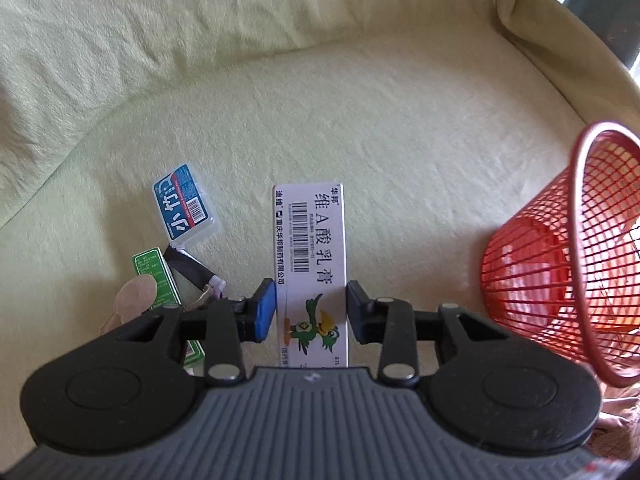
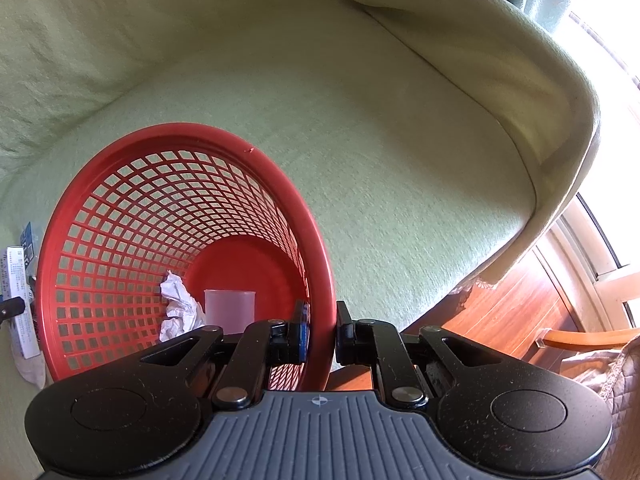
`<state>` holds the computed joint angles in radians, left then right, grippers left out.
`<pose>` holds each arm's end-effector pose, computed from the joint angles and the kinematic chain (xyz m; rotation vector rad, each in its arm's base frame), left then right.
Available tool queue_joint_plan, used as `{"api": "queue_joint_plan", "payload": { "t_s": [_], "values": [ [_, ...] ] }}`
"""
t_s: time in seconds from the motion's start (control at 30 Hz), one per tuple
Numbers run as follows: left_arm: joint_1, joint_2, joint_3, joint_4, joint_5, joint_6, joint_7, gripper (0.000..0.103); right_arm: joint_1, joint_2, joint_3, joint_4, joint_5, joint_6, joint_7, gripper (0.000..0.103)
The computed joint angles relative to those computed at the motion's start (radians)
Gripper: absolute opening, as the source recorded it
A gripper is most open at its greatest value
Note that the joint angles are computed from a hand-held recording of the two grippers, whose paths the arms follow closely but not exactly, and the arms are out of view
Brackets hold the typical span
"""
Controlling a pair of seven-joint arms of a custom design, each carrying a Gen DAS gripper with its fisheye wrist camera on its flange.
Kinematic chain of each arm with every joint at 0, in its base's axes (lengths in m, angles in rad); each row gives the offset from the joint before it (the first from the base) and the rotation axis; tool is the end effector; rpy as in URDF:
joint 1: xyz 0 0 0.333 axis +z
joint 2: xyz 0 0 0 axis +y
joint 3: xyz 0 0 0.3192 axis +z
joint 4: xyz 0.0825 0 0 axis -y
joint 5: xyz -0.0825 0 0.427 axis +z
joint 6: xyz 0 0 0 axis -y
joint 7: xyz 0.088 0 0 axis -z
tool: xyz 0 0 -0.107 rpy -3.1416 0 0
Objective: Organize objects
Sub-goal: 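Carry the white box into the red basket and release it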
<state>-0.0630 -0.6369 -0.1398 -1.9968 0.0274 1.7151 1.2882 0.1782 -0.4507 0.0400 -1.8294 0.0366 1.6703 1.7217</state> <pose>0.3868 -0.1001 0.7360 -2.1019 1.9148 -0.3446 0.4411 0.1069 0.7414 -2.1062 1.9685 -0.2165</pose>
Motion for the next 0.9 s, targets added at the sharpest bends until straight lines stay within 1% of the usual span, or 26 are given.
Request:
{"api": "queue_joint_plan", "payload": {
  "t_s": [0.13,0.17,0.23,0.37,0.57,0.77,0.87,0.9],
  "values": [
    [-0.013,0.050,-0.029,0.135,-0.011,-0.086,-0.035,0.032,0.003,-0.007,-0.004,-0.005,0.008,-0.001,-0.012,0.009],
    [-0.019,0.066,-0.036,0.169,-0.016,-0.100,-0.043,0.032,0.004,-0.008,-0.005,-0.006,0.010,0.000,-0.019,0.009],
    [-0.035,0.090,-0.046,0.218,-0.028,-0.101,-0.054,0.032,0.006,-0.010,-0.008,-0.008,0.016,0.002,-0.031,0.009],
    [-0.070,0.138,-0.067,0.291,-0.050,-0.081,-0.068,0.032,0.008,-0.015,-0.013,-0.012,0.031,0.008,-0.054,0.009],
    [-0.117,0.208,-0.093,0.346,-0.069,-0.043,-0.085,0.032,0.005,-0.020,-0.016,-0.018,0.042,0.010,-0.069,0.009],
    [-0.156,0.263,-0.107,0.378,-0.080,-0.022,-0.075,0.033,0.002,-0.024,-0.019,-0.021,0.054,0.012,-0.071,0.009],
    [-0.175,0.273,-0.103,0.367,-0.107,0.020,-0.067,0.033,0.001,-0.026,-0.021,-0.022,0.062,0.015,-0.072,0.009],
    [-0.179,0.270,-0.100,0.360,-0.117,0.038,-0.066,0.035,0.001,-0.027,-0.021,-0.023,0.064,0.016,-0.072,0.009]
  ]
}}
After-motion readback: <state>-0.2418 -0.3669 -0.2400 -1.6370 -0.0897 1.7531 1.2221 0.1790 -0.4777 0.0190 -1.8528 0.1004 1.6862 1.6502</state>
